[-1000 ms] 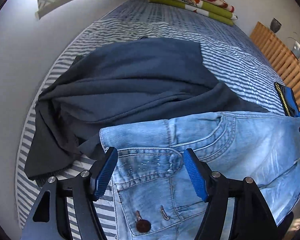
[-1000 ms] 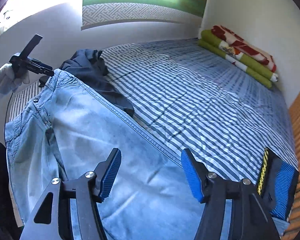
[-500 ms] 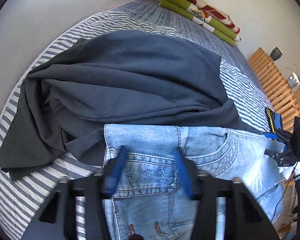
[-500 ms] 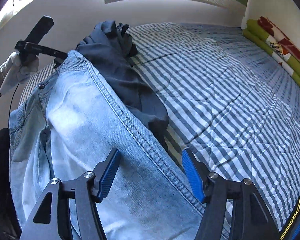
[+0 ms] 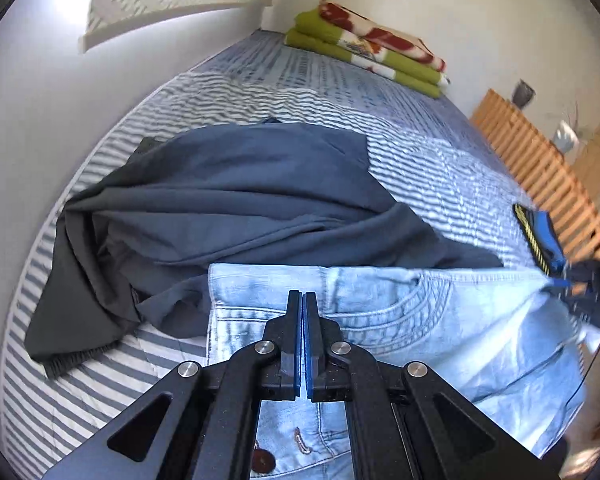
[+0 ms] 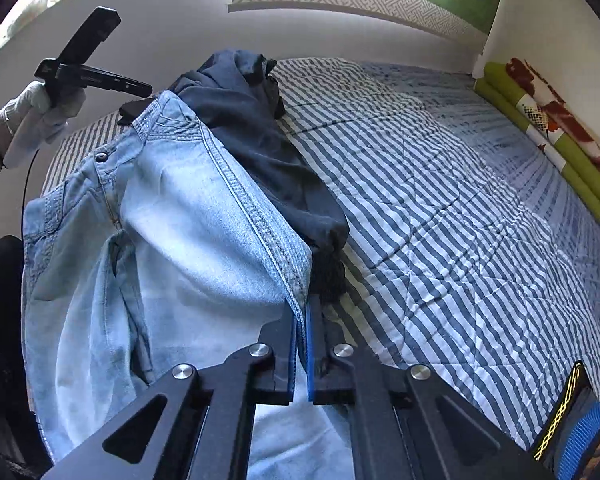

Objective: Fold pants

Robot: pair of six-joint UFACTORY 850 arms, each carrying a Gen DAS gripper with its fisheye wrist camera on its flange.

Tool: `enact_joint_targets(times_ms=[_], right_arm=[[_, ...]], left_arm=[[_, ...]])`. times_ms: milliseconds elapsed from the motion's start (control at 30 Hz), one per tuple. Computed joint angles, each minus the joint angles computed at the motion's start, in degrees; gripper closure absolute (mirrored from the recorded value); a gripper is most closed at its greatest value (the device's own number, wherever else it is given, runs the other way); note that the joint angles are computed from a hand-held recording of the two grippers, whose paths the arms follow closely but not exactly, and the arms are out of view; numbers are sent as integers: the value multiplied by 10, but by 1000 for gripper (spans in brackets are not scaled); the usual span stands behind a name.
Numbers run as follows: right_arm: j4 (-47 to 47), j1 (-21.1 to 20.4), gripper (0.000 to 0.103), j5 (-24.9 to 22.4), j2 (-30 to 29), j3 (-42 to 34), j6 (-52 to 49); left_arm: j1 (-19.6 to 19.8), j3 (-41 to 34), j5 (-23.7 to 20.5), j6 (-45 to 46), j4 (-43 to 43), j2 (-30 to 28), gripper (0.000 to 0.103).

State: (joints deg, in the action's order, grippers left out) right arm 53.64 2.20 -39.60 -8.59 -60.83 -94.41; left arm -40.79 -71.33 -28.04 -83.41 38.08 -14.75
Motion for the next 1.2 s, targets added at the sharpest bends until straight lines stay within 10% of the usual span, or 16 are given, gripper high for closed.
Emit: enact_joint_targets(times_ms=[133,200,300,367,400,800,1200], right_arm=[[-10,12,100,37,22,26,16],[-8,13,100,44,26,33,18],[-7,13,100,50,25,35,27],[-11,16,100,63,21,33,43],[-17,19,100,71,21,32,55],[34,-2,100,94,176,125,33],[-51,-65,101,-17,519,398,94]], left_arm=[[19,15,21,-44,-16,2,34],[23,7,21,-42,-17,-11,30],[41,-10,33,29,-90,-40,36],[37,-26,13,41,-86,-54,86],[34,-27,6,32,-75,-54,92],[-90,86,-55,-204,184,110,93],[-314,226,-136,-297,133,188,91]])
